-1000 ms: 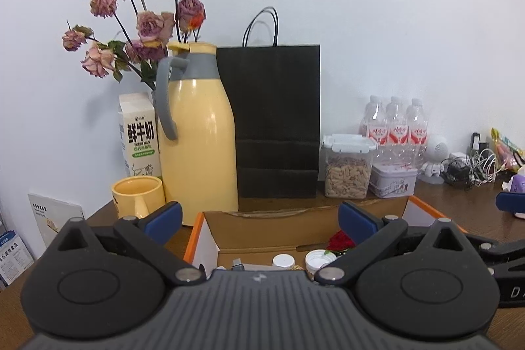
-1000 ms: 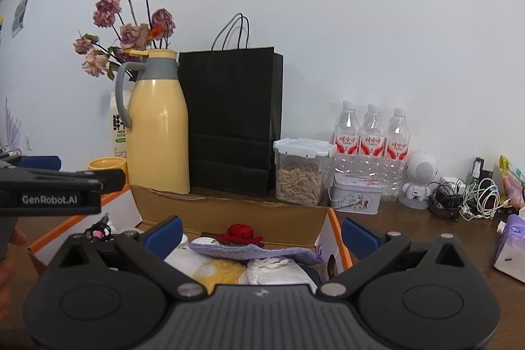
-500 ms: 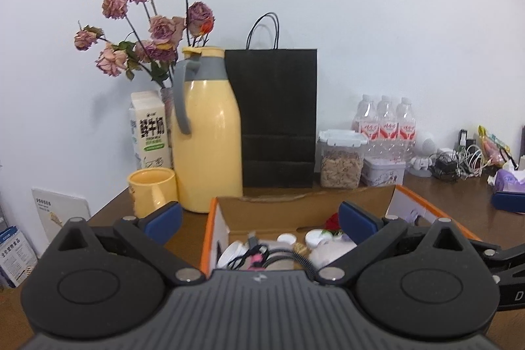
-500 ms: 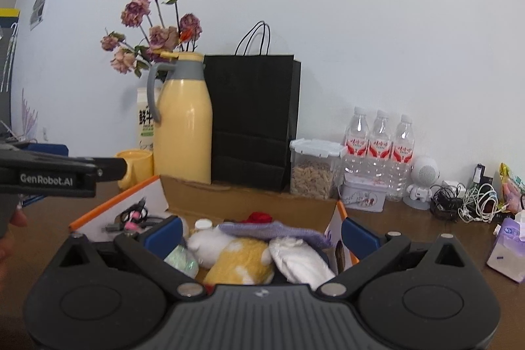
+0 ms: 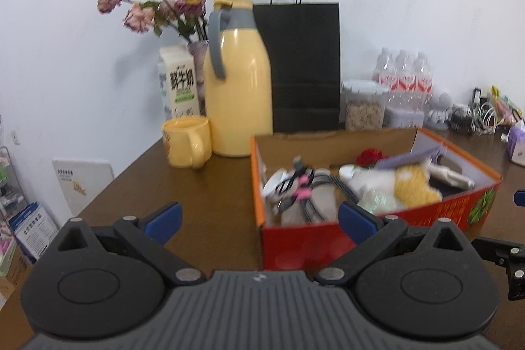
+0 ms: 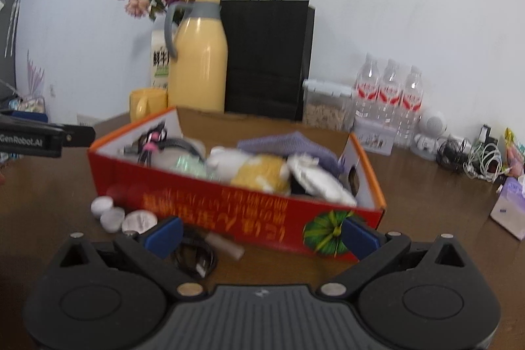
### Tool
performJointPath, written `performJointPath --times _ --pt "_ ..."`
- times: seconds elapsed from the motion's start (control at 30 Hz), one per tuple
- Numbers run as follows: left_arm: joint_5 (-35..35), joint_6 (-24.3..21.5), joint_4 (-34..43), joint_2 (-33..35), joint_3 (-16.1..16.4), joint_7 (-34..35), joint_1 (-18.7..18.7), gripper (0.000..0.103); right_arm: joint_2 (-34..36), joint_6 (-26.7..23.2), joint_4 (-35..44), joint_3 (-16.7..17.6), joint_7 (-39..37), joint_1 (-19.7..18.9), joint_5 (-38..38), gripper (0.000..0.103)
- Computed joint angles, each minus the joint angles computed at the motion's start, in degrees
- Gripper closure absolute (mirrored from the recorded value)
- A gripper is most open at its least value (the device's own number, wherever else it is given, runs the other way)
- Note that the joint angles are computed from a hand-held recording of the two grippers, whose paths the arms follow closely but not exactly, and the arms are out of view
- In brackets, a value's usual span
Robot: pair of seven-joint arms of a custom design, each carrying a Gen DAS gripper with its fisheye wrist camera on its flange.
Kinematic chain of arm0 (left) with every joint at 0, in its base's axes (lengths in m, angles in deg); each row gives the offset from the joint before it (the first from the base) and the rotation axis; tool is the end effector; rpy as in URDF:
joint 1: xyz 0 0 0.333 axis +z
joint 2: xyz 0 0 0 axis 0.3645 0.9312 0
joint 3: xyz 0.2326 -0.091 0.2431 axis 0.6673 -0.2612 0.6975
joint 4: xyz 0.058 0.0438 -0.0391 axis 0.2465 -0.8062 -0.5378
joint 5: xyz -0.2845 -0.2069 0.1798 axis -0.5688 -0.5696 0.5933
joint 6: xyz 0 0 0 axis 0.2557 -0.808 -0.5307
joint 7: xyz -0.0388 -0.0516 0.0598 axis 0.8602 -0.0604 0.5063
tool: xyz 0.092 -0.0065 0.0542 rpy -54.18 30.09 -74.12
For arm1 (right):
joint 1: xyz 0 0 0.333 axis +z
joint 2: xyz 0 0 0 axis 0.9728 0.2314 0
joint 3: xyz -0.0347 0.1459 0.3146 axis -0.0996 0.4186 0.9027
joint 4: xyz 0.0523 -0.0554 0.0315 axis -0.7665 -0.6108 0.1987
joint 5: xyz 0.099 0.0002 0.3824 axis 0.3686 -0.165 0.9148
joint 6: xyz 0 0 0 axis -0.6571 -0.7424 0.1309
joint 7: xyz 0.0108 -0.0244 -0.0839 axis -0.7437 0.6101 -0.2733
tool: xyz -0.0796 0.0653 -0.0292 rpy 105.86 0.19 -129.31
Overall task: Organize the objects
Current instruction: 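Lift both tools out of the box toward the items on the table, then grasp the second black cable with the right tool while the left tool grasps a white bottle cap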
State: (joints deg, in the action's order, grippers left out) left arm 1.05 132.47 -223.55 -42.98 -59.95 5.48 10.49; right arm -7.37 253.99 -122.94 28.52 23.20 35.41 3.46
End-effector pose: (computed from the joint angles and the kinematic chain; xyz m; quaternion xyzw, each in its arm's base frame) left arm 0.4734 -0.1963 0.4376 -0.4367 0.7118 -0.4506 0.3156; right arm 0.3657 0.0776 0.4239 -0.5697 0.6398 -0.4187 0.3012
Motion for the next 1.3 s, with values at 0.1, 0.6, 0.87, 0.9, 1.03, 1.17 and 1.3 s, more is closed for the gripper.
performJointPath --times 0.1,0.6,0.87,0.9,1.03,1.17,1.3 --pt "2.1 -1.2 -0.8 -0.2 0.5 -1.1 0.9 0.0 0.8 -1.8 0.3 0.3 0.1 0.4 -0.6 0.0" --pt "18.0 -5.2 -0.4 2.0 1.1 -13.4 6.9 0.0 15.0 -4.3 7.0 -4.9 -3.4 4.9 -3.3 0.045" --pt "21.4 -7.3 0.9 3.0 0.7 -16.8 7.8 0.0 17.1 -2.9 8.8 4.9 -9.4 -2.2 5.1 0.062" --pt "21.7 -7.5 1.1 3.1 0.6 -17.0 7.9 0.0 17.1 -2.1 8.6 6.2 -10.2 -3.1 6.0 0.063" --pt "20.6 -8.4 1.3 3.2 0.6 -16.1 7.5 0.0 17.1 -0.4 8.3 8.3 -13.1 -3.9 9.3 0.065" --pt "19.7 -8.9 1.4 3.3 0.4 -15.1 7.2 0.0 17.0 2.4 7.6 9.3 -15.2 -3.3 12.9 0.066" --pt "17.5 -9.9 1.9 3.5 0.5 -12.4 6.1 0.0 17.9 5.1 7.1 8.7 -17.1 -1.8 15.9 0.088"
